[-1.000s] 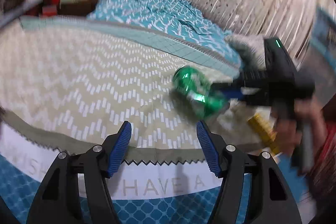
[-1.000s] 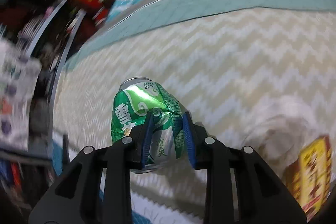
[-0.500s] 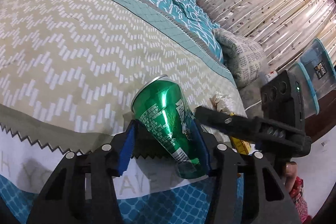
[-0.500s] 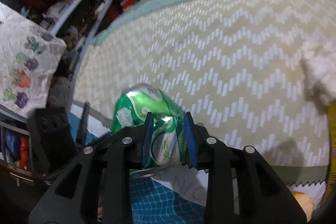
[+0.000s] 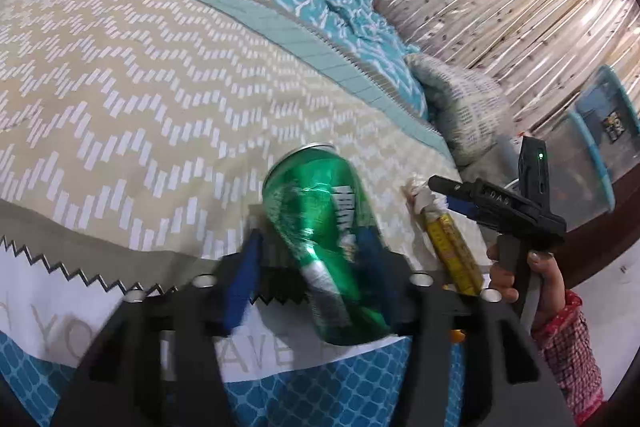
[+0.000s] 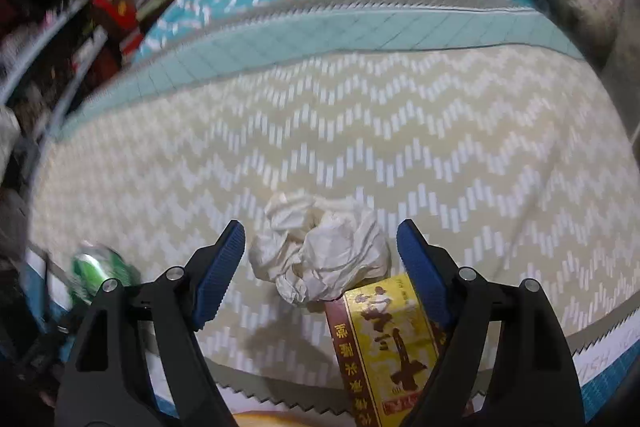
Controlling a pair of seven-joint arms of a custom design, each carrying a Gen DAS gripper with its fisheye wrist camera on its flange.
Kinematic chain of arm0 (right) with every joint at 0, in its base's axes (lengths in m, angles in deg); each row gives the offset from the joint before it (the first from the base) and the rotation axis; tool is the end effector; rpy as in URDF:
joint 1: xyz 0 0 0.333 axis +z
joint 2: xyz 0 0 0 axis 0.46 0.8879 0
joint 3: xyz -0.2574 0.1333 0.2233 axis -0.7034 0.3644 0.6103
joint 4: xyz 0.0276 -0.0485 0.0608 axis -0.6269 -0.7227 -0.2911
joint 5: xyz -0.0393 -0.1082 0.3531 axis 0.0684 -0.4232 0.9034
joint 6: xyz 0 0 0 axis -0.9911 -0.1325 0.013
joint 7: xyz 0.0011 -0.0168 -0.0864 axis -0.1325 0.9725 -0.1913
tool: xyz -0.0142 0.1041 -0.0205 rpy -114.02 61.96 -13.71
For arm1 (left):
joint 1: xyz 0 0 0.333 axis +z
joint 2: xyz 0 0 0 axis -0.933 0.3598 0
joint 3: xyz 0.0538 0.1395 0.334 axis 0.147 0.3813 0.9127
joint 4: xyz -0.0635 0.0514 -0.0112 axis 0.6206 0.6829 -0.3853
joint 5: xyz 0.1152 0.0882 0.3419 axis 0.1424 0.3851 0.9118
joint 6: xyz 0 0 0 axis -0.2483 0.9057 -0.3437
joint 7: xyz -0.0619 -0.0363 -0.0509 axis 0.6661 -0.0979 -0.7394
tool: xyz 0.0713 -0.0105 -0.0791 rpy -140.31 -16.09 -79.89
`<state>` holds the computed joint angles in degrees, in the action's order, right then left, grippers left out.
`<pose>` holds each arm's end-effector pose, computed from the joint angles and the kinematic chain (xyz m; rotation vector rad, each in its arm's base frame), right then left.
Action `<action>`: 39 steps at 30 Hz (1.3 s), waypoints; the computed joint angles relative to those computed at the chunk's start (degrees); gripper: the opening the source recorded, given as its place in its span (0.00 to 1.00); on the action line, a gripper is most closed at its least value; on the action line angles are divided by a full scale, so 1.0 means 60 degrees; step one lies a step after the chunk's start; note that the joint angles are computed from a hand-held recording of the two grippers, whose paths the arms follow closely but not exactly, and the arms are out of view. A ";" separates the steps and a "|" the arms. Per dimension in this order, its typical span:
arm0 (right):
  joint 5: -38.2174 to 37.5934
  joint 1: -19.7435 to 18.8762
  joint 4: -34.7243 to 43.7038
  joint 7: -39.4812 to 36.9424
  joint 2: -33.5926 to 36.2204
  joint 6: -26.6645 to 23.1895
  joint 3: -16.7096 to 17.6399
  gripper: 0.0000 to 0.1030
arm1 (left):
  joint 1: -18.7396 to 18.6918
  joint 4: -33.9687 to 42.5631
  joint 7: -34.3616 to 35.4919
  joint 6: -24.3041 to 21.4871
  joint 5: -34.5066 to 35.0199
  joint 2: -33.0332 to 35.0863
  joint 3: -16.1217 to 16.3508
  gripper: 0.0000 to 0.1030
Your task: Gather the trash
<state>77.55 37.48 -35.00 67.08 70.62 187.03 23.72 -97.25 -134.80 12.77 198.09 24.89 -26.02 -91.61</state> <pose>0.6334 0.1445 0.4415 -2.4067 1.1009 0.0621 0.3100 -0.3838 0.4199 -2.4510 0.9601 -1.1575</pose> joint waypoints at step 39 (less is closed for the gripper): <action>0.4906 -0.4139 -0.2452 -0.4497 -0.1455 -0.1432 -0.2095 0.52 | -0.1099 0.9869 1.2927 0.0658 -0.5120 0.7269 -0.0777 0.18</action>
